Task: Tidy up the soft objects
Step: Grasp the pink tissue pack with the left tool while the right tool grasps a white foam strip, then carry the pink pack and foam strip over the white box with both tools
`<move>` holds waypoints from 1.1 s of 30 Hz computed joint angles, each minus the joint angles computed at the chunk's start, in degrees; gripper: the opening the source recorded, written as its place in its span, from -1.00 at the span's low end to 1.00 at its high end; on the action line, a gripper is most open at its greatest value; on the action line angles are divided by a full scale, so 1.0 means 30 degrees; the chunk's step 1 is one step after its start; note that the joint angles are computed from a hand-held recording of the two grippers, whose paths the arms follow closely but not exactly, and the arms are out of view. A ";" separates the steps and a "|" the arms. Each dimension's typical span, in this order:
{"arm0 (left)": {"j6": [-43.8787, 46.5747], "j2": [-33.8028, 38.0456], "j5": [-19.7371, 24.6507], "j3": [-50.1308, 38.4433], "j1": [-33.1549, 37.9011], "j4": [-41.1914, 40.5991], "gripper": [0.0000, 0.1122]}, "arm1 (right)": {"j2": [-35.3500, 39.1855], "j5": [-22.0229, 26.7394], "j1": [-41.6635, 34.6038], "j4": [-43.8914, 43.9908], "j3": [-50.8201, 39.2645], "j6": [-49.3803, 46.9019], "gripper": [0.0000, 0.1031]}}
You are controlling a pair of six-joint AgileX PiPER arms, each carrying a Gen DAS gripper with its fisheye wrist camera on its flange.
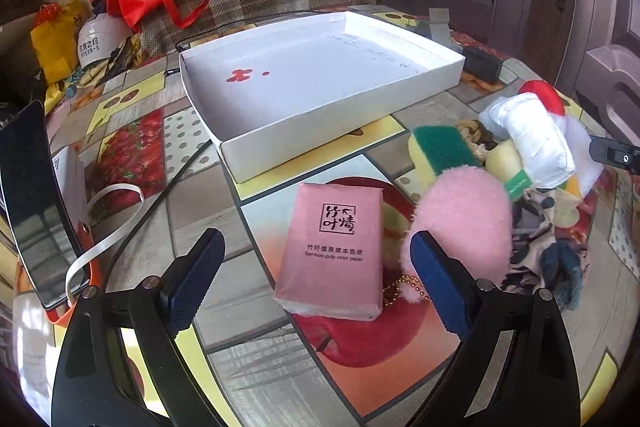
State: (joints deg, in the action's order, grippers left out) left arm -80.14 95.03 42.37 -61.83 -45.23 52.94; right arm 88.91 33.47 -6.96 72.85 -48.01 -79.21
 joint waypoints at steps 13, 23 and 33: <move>0.2352 0.0147 -0.1487 0.0419 0.0739 -0.1893 -0.10 | 0.0202 0.1172 -0.1580 -0.1549 -0.0318 0.1142 -0.29; 0.2335 0.0218 -0.1584 0.0271 0.0824 -0.2049 -0.10 | 0.1350 0.0758 -0.1443 -0.2393 -0.1275 0.3028 -0.43; -0.8632 -0.1721 0.1254 0.2780 -0.2222 0.7204 -0.11 | -0.1584 0.3265 -0.4154 0.7609 0.2386 -0.6964 -0.64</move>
